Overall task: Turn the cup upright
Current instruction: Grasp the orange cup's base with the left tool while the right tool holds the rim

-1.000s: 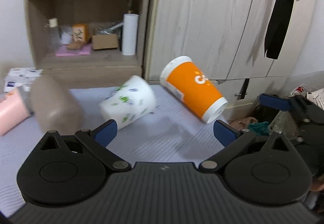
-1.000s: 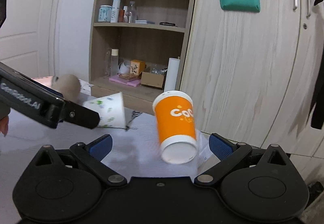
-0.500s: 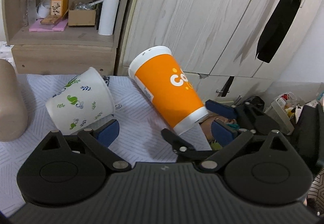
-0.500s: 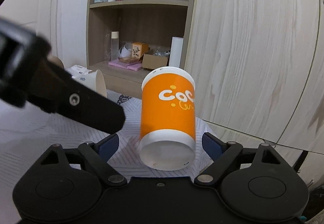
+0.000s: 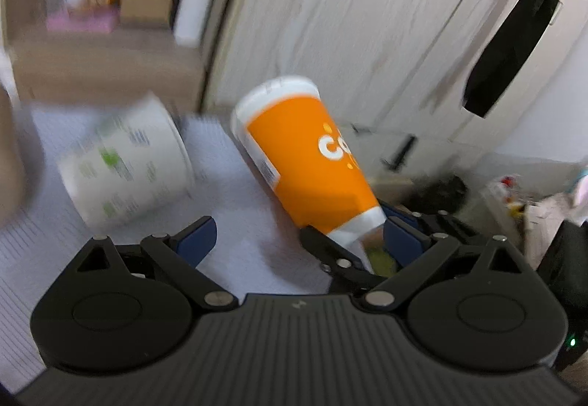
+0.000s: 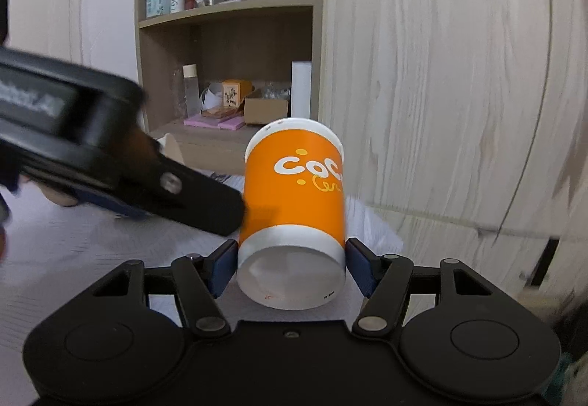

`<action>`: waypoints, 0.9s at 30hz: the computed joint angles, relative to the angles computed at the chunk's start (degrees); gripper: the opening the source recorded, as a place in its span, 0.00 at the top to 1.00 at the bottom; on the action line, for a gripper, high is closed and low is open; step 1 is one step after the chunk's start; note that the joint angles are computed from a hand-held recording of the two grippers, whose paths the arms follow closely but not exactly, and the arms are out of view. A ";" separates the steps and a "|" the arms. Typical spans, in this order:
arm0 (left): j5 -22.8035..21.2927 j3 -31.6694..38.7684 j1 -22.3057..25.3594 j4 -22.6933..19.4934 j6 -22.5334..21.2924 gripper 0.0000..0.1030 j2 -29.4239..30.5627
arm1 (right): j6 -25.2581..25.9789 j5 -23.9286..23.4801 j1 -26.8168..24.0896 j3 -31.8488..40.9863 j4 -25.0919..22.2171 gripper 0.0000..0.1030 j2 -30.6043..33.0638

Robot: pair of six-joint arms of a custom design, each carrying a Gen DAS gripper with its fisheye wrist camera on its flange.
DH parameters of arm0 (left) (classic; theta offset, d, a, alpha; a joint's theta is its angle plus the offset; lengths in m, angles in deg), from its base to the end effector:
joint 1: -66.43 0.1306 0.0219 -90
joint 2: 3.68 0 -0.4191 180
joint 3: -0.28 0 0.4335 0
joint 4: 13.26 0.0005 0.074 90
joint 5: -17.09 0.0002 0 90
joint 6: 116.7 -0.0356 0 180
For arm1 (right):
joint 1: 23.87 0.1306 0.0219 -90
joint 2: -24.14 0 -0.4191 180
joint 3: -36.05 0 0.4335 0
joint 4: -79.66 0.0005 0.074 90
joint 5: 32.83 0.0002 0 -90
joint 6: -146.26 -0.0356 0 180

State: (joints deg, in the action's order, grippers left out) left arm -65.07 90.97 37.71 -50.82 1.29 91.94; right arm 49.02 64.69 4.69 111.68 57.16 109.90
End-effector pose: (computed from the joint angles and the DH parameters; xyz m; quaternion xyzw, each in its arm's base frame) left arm 0.5019 -0.2811 0.4365 0.0334 0.9129 -0.2459 0.3239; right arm 0.4501 0.2391 0.4132 -0.1310 0.8661 0.0925 0.4735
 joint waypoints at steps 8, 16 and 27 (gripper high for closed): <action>6.12 -1.43 0.14 -1.33 4.35 0.05 -0.49 | -8.37 -0.25 2.13 -1.72 -5.86 0.33 -3.84; 7.49 -6.43 -0.46 2.37 -0.34 0.08 -3.62 | -16.95 4.21 7.22 -0.38 -14.75 0.33 -5.47; 11.71 -9.27 2.44 -5.60 -8.30 0.30 -9.43 | -21.20 -0.37 10.69 -1.67 -16.28 0.31 -8.26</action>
State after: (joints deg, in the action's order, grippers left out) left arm -53.37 81.70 40.14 -56.42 -7.01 82.51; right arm 27.82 64.31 15.38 110.01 40.89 101.64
